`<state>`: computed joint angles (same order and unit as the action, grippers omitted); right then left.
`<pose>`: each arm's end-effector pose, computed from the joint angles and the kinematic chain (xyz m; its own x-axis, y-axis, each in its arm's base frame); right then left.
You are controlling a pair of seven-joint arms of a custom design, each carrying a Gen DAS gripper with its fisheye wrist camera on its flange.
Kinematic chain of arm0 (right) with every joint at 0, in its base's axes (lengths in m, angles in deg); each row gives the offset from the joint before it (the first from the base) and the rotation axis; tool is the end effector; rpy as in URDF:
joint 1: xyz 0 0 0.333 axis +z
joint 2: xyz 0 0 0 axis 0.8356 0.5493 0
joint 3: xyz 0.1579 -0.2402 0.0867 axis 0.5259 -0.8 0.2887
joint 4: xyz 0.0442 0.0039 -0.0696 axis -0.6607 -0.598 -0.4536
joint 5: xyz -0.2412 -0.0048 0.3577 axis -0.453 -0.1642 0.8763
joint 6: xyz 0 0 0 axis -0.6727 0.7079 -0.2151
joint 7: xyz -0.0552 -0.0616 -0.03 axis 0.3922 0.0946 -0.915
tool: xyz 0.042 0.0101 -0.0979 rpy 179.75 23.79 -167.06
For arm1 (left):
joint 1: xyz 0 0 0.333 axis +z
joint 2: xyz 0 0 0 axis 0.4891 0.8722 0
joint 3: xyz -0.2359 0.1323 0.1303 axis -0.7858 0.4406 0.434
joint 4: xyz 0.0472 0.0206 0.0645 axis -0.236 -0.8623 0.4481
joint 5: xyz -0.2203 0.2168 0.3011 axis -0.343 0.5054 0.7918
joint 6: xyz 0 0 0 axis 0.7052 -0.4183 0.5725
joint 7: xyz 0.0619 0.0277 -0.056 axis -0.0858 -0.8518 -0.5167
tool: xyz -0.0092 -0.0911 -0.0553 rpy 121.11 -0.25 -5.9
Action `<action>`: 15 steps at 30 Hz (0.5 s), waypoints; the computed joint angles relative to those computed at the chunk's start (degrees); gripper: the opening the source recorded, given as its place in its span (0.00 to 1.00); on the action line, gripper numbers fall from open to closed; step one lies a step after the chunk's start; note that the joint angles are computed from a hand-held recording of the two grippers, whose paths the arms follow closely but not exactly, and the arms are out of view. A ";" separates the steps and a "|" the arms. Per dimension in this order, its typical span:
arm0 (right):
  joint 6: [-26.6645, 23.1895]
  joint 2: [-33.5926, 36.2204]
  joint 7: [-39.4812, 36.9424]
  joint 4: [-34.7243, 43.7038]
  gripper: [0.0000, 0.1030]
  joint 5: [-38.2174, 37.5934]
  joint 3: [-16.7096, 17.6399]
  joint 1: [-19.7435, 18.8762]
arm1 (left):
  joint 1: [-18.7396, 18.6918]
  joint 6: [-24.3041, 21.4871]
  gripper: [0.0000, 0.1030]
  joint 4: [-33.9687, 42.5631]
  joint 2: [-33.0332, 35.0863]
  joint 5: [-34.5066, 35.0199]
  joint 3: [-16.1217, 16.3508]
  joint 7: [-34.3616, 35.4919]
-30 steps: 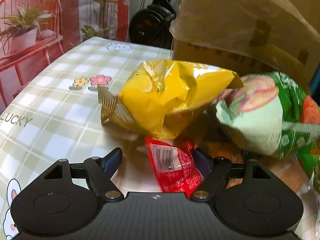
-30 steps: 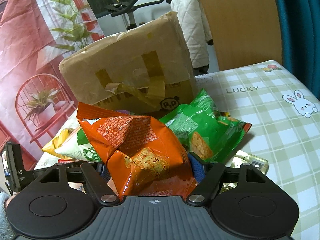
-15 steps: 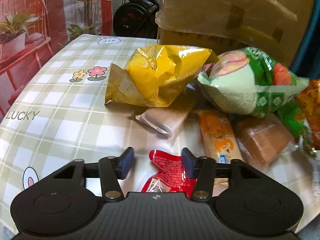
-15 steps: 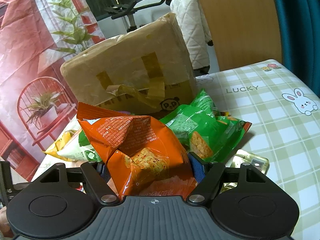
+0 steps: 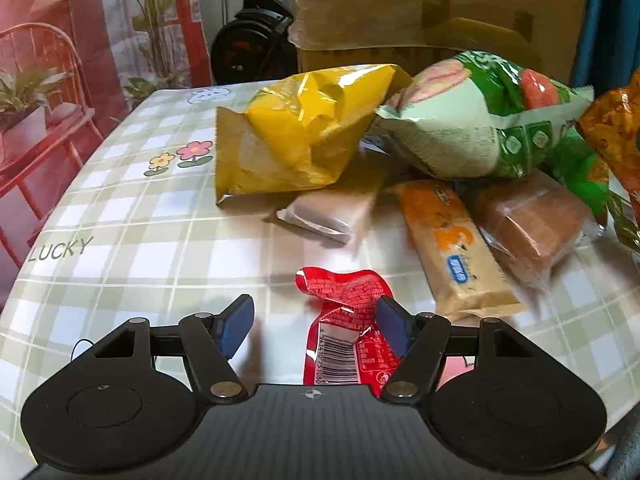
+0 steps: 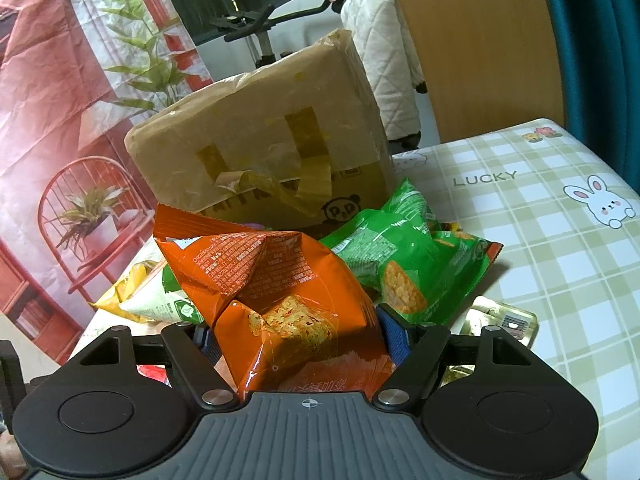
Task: Organize snacks
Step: 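Grasp the red wrapper with the left tool while the right tool grasps the orange chip bag, then carry the red wrapper and orange bag over the box and release both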
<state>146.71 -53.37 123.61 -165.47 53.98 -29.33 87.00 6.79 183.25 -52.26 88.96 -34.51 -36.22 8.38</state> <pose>0.6447 0.3799 0.5591 -0.0987 -0.9137 -0.3941 -0.6182 0.3666 -0.6952 0.6685 -0.3616 0.4702 -0.2085 -0.9766 -0.0534 -0.7221 0.1905 -0.6650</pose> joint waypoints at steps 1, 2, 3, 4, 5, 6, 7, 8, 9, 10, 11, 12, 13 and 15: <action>0.05 -0.14 0.17 -0.21 0.69 -0.11 -0.06 0.05 | 0.20 0.13 0.68 0.17 0.19 -0.53 -0.08 -0.23; 0.06 -0.16 0.32 -0.27 0.69 -0.13 -0.07 0.07 | 0.36 0.24 0.68 0.25 0.31 -1.01 -0.16 -0.34; 0.03 -0.11 0.36 -0.24 0.69 -0.07 -0.03 0.05 | 0.43 0.45 0.68 0.51 0.61 -1.31 -0.16 -0.47; 0.08 -0.11 0.32 -0.29 0.69 0.07 0.02 -0.03 | 0.32 0.59 0.68 0.76 0.90 -1.33 -0.05 -0.71; 0.16 -0.11 0.26 -0.32 0.69 0.21 0.08 -0.08 | 0.26 0.68 0.68 1.28 1.38 -1.43 -0.03 -0.67; 0.23 -0.06 0.16 -0.28 0.69 0.30 0.14 -0.10 | 0.50 0.93 0.67 2.00 2.10 -2.11 -0.35 0.06; 0.30 -0.05 -0.04 -0.27 0.69 0.46 0.19 -0.16 | 0.28 1.12 0.62 2.52 2.56 -2.08 -0.32 0.47; 0.30 -0.02 -0.19 -0.20 0.69 0.49 0.21 -0.13 | -0.03 1.45 0.51 2.97 2.98 -1.75 -0.17 0.98; 0.31 -0.05 -0.28 -0.20 0.69 0.49 0.19 -0.11 | 0.01 2.16 0.45 2.91 3.03 -2.04 -0.38 1.75; 0.39 -0.10 -0.34 -0.24 0.69 0.49 0.14 -0.14 | -0.48 2.14 0.40 3.27 3.24 -1.70 -0.02 1.57; 0.41 -0.14 -0.24 -0.28 0.69 0.40 0.06 -0.11 | -0.97 2.48 0.34 3.27 3.27 -1.18 0.48 0.85; 0.40 -0.18 -0.16 -0.31 0.69 0.38 0.02 -0.10 | -1.46 3.48 0.31 2.76 2.99 -0.32 1.19 -0.46; 0.48 -0.22 -0.15 -0.38 0.69 0.37 0.01 -0.13 | -1.32 4.25 0.30 2.28 2.71 -0.43 1.19 -0.84; 0.36 -0.25 -0.23 -0.28 0.69 0.33 0.00 -0.16 | -1.10 4.44 0.28 1.89 2.32 -0.98 1.09 -1.37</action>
<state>147.07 -53.62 123.37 -165.74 54.31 -29.33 86.84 5.68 187.70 -50.37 91.29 -35.49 -35.13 7.00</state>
